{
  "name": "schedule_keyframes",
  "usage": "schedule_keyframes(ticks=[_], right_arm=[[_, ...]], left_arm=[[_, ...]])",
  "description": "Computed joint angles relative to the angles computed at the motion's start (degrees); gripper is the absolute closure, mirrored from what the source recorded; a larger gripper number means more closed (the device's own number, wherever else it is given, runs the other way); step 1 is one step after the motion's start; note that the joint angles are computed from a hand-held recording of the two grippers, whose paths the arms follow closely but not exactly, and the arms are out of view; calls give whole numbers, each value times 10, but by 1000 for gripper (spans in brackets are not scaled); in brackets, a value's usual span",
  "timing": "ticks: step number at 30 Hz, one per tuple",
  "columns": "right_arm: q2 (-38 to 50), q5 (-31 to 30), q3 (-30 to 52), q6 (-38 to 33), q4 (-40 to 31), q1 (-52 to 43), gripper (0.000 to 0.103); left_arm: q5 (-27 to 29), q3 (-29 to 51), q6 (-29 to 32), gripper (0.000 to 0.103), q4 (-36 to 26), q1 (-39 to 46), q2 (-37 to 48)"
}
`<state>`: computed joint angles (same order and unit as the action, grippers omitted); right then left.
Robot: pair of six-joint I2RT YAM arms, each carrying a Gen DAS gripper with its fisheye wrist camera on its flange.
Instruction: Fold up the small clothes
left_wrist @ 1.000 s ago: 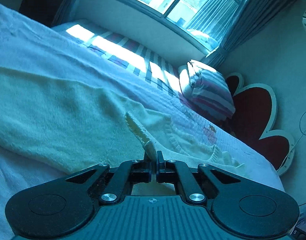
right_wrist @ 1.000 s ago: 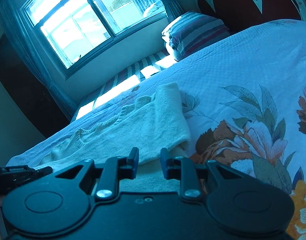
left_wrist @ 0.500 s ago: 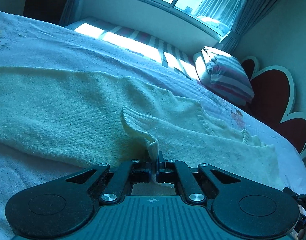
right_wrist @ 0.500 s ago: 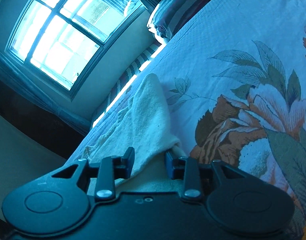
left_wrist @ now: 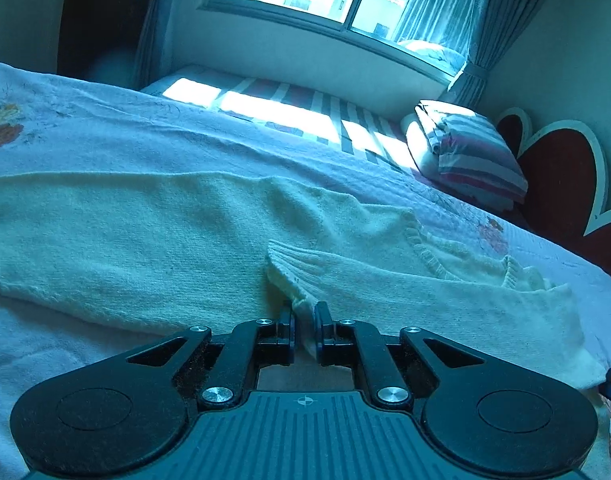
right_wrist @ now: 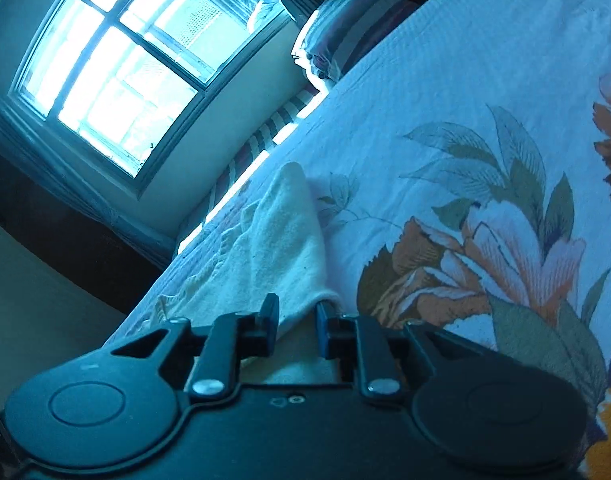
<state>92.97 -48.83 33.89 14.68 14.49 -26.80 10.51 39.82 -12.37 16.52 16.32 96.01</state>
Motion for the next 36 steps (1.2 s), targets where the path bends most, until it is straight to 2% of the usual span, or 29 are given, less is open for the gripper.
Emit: schedule_keyframes(ticks=[1, 2, 3, 4, 7, 8, 9, 10, 12, 15, 16, 18, 19, 20, 21, 22, 25, 27, 29, 31, 32, 34, 36], right_arm=[[-23, -16, -5, -30, -11, -14, 79], [-34, -30, -4, -45, -15, -24, 79], [-36, -46, 3, -55, -20, -30, 79], [-37, -57, 14, -65, -26, -35, 79], [-8, 1, 71, -76, -15, 3, 82], [13, 22, 95, -73, -10, 20, 86], [35, 38, 118, -73, -9, 35, 92], [59, 57, 148, -81, -18, 53, 93], [104, 86, 204, -96, -38, 83, 96], [173, 145, 292, -116, -89, 125, 98], [195, 170, 323, -128, -118, 135, 103], [215, 179, 341, -138, -123, 139, 103], [204, 182, 340, -144, -141, 138, 103], [186, 186, 330, -147, -145, 138, 99], [160, 178, 301, -147, -129, 132, 86], [135, 158, 274, -155, -118, 118, 83], [68, 103, 202, -194, -129, 79, 86], [18, 93, 146, -223, -139, 60, 96], [-14, 91, 97, -236, -141, 51, 99], [-18, 123, 65, -274, -139, 73, 100], [-32, 135, 42, -273, -106, 80, 100], [-67, 147, 31, -246, -101, 87, 96], [-103, 123, 6, -223, -73, 76, 94]], left_arm=[[-14, -11, -1, 63, 15, 4, -11], [-27, -17, 0, 36, 26, 8, -20], [-39, -17, 1, 29, 35, 12, -25], [-36, -10, -2, 28, 39, 15, -24], [-2, 31, 6, 30, 21, 7, -2], [3, 44, 12, 47, 13, -1, 9], [8, 59, 16, 57, 1, -8, 22], [19, 82, 20, 70, -17, -13, 46], [-2, 108, 32, 72, -28, -29, 83], [-53, 99, 81, 72, 19, -52, 102], [-66, 100, 96, 72, 13, -57, 97], [-68, 101, 106, 72, -2, -57, 86], [-63, 98, 107, 72, -13, -52, 71], [-59, 89, 106, 71, -10, -49, 58], [-58, 79, 106, 71, -8, -47, 45], [-49, 64, 111, 71, -6, -41, 27], [-37, 32, 123, 71, -3, -35, -1], [-56, 32, 136, 71, -17, -40, 11], [-62, 11, 137, 72, 27, -41, 18], [-74, 16, 130, 71, 11, -45, 9], [-76, 13, 122, 71, 1, -45, -5], [-79, -12, 107, 71, 19, -48, -34], [-91, -2, 125, 71, -26, -52, -32]])
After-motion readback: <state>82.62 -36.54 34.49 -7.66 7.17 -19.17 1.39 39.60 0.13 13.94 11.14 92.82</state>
